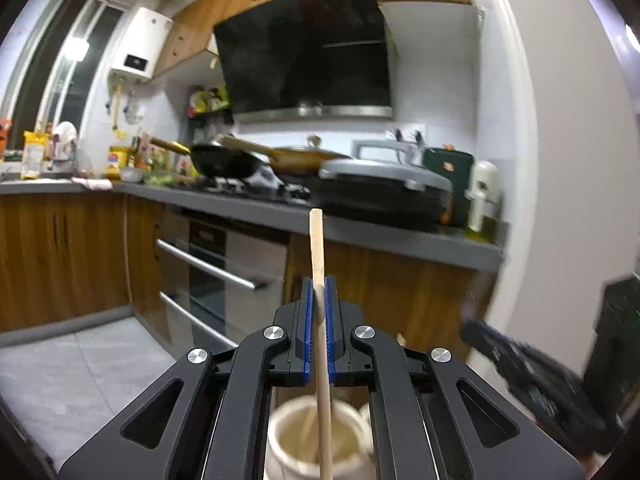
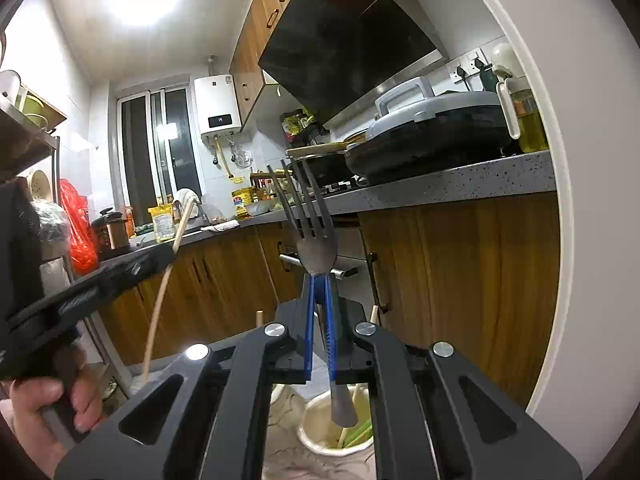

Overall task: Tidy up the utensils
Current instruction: 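Lift the chopstick into the tall cup while the right tool drops the silver fork into the short cup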

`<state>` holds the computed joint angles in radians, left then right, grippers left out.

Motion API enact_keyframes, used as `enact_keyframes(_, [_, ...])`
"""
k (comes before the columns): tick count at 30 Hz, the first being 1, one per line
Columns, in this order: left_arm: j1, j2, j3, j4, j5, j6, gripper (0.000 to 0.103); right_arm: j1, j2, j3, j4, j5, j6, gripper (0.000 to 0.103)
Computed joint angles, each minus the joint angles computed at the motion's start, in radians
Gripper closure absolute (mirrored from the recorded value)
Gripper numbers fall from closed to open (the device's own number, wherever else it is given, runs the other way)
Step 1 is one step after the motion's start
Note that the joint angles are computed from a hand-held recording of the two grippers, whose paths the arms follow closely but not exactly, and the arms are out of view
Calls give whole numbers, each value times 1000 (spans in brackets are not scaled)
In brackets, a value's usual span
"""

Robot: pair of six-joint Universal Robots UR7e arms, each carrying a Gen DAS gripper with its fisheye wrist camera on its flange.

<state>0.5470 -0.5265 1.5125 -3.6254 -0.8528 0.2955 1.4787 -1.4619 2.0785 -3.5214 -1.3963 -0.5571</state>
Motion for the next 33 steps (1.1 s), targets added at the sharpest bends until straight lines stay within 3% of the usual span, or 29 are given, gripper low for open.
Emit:
enact_keyframes(4, [42, 87, -120, -55, -39, 55, 97, -19, 28, -13, 28, -10, 1, 98])
enact_keyframes(8, [66, 142, -167, -115, -67, 119, 97, -29, 38, -21, 84, -32, 8, 98])
enact_keyframes(17, [84, 62, 2, -51, -115, -9, 97, -18, 38, -29, 202, -112, -27, 98])
enact_keyframes(22, [73, 14, 112, -26, -100, -44, 97, -10, 48, -37, 238, -155, -25, 98])
enact_keyframes(33, [73, 7, 149, 36, -51, -70, 97, -6, 57, -37, 238, -183, -29, 98])
